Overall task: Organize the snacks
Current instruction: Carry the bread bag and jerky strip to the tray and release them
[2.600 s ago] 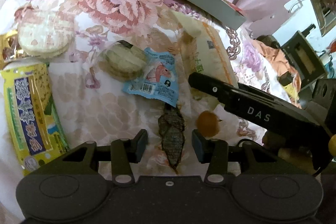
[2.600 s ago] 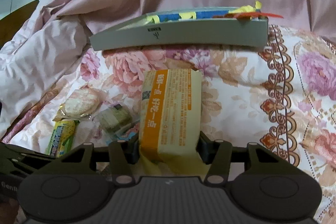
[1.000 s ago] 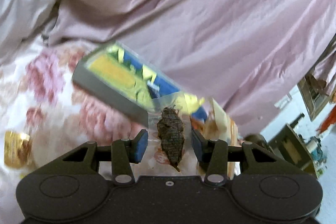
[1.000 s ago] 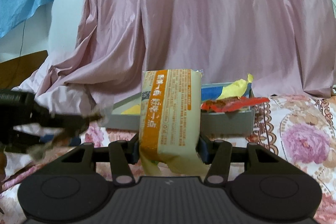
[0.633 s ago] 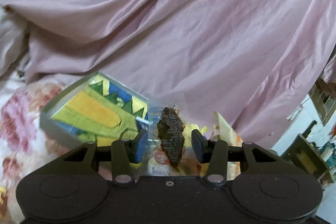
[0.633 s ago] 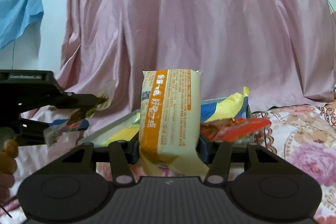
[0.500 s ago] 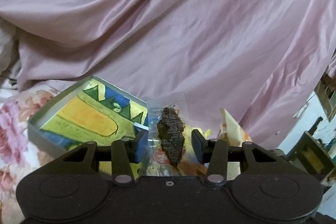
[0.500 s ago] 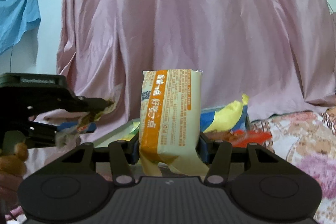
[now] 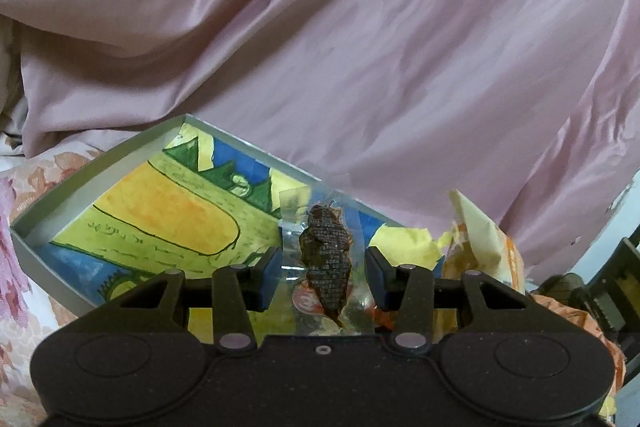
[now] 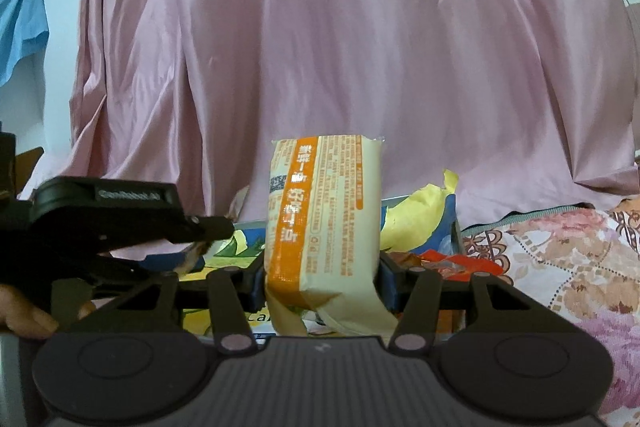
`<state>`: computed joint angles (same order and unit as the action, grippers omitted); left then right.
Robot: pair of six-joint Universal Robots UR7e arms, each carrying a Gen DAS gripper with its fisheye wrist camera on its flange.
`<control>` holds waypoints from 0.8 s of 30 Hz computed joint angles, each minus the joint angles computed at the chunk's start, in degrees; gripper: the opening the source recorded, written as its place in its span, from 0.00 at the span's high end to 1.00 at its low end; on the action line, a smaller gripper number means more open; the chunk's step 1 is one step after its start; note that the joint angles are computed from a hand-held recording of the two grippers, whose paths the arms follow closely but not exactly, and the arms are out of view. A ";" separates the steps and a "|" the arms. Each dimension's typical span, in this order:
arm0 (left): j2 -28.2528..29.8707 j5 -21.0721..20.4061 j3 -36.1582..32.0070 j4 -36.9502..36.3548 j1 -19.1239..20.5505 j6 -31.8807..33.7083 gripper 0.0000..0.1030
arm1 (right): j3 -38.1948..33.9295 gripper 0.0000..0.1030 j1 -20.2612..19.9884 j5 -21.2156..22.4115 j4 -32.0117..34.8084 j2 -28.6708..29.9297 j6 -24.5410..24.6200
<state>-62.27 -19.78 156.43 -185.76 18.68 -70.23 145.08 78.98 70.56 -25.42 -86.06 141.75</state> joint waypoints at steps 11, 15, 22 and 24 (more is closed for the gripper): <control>1.14 -0.94 -0.49 0.25 1.91 -0.03 0.54 | -1.30 0.46 3.46 4.81 -1.61 2.55 -2.22; 1.56 -1.25 -0.45 -0.62 2.53 0.49 0.54 | -1.31 0.46 4.30 5.74 -2.29 3.09 -2.88; 0.35 -1.21 -0.60 2.88 3.09 -1.56 0.51 | -1.25 0.45 4.66 6.21 -2.87 3.26 -2.80; 0.19 -1.16 -0.25 2.65 2.85 -1.96 0.43 | -1.28 0.40 4.77 6.22 -2.91 3.22 -2.82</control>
<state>-62.08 -20.94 156.18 -183.11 21.53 -72.19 143.81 83.74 76.78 -28.33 -82.84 138.94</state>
